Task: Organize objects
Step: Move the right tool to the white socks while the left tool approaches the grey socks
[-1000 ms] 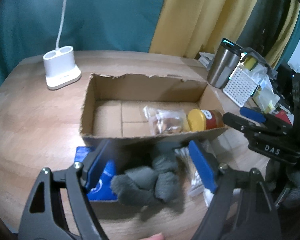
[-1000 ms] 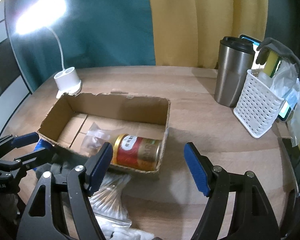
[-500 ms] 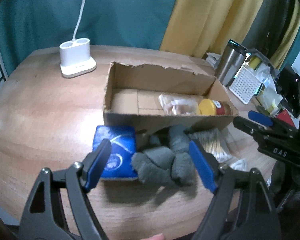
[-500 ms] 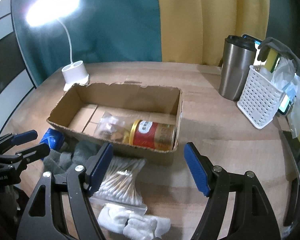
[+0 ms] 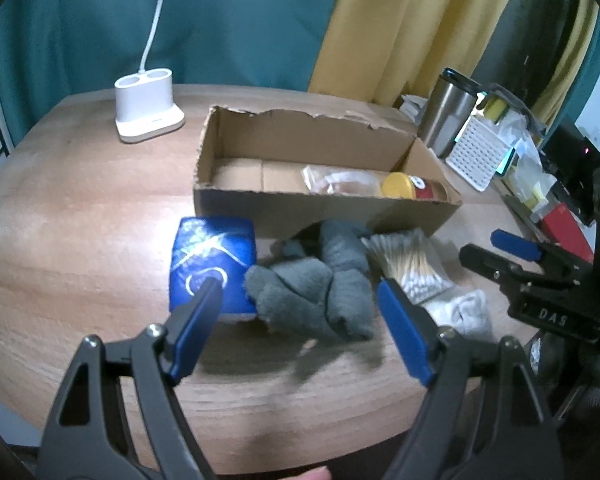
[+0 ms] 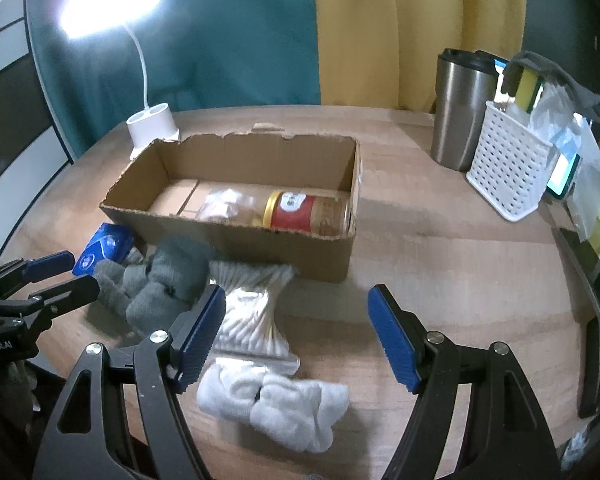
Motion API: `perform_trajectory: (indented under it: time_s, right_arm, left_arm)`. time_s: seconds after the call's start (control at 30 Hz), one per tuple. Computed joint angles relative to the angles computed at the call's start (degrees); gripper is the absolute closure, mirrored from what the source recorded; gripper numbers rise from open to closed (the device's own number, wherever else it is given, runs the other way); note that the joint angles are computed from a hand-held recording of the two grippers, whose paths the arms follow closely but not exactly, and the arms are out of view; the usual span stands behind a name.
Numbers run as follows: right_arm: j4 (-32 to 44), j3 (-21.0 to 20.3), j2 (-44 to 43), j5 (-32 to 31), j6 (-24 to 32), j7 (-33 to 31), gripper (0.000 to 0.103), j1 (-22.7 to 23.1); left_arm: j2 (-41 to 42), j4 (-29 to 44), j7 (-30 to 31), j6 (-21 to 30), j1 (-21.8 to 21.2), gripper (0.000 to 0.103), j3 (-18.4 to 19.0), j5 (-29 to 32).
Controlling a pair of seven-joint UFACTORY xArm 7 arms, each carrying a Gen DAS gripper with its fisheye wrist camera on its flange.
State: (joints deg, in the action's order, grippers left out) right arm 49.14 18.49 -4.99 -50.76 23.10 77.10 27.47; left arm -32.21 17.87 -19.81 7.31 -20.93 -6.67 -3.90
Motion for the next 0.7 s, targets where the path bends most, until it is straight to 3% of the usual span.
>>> perform_trajectory:
  time_s: [0.7]
  right_arm:
    - [-6.46, 1.42, -1.90, 4.24, -3.10, 1.41, 0.026, -0.30]
  left_arm:
    - [2.78, -0.15, -1.91, -0.31, -2.35, 0.022, -1.55, 0.14]
